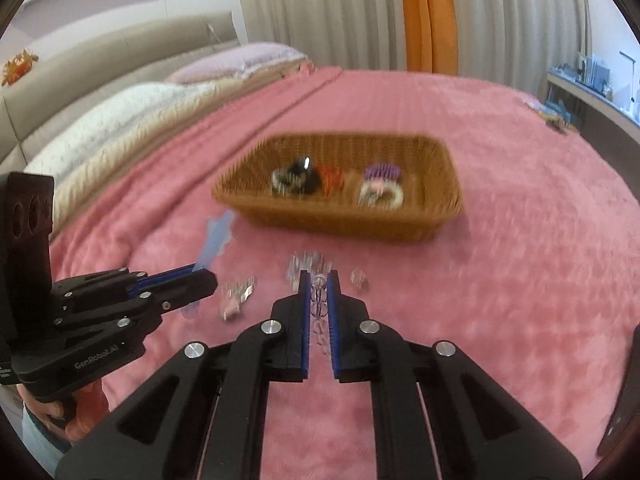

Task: Organize jewelry
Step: 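Carry the hair clip with the left tool while the right tool carries the bracelet into the basket, then open both tools over the basket to drop the clip and bracelet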

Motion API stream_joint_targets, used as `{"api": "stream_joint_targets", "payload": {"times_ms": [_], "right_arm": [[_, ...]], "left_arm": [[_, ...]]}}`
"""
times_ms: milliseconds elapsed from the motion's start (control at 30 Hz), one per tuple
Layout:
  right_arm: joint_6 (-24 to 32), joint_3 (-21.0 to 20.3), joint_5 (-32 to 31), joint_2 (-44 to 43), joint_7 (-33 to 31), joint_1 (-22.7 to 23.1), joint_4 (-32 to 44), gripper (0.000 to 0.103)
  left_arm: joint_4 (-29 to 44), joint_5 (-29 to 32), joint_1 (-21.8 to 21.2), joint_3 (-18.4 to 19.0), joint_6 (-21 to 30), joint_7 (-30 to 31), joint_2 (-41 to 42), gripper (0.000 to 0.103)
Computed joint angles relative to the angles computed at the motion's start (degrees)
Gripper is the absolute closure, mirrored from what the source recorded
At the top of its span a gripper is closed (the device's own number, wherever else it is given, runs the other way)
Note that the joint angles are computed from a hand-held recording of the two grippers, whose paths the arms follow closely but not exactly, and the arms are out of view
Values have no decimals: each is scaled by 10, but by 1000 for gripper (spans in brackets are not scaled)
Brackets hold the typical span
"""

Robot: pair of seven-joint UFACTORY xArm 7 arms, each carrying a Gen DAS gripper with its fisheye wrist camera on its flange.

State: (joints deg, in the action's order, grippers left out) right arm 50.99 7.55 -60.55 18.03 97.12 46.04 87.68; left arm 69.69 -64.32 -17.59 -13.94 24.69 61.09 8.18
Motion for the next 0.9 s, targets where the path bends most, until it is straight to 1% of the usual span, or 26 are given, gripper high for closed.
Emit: {"api": "stream_joint_targets", "payload": {"times_ms": [100, 233, 300, 400, 433, 533, 600, 633, 700, 900], "right_arm": [[7, -8, -16, -2, -22, -7, 24, 97], [0, -23, -52, 15, -47, -16, 61, 97], [-19, -33, -56, 32, -61, -28, 83, 97], [-56, -49, -35, 65, -83, -47, 117, 97], [-80, -55, -25, 79, -91, -57, 127, 97], [-146, -75, -7, 113, -116, -74, 149, 97], [-172, -82, 23, 136, -130, -83, 166, 97], [-183, -84, 43, 148, -138, -91, 174, 97], [-195, -97, 62, 157, -139, -92, 173, 97], [-233, -139, 102, 157, -114, -85, 133, 97]], "left_arm": [[34, 7, -1, -1, -4, -2, 13, 93], [114, 56, -4, -8, -26, -43, 68, 93], [160, 89, -4, -14, -31, -74, 105, 93], [246, 154, -16, -12, -34, -136, 179, 93], [272, 174, -20, -10, -31, -156, 201, 93], [331, 223, -27, -9, -26, -201, 255, 93], [369, 251, -28, -9, -16, -230, 290, 93], [377, 259, -25, -15, -14, -236, 301, 93], [397, 281, -22, -22, -7, -253, 320, 93], [440, 353, -24, -34, 10, -300, 361, 92]]}}
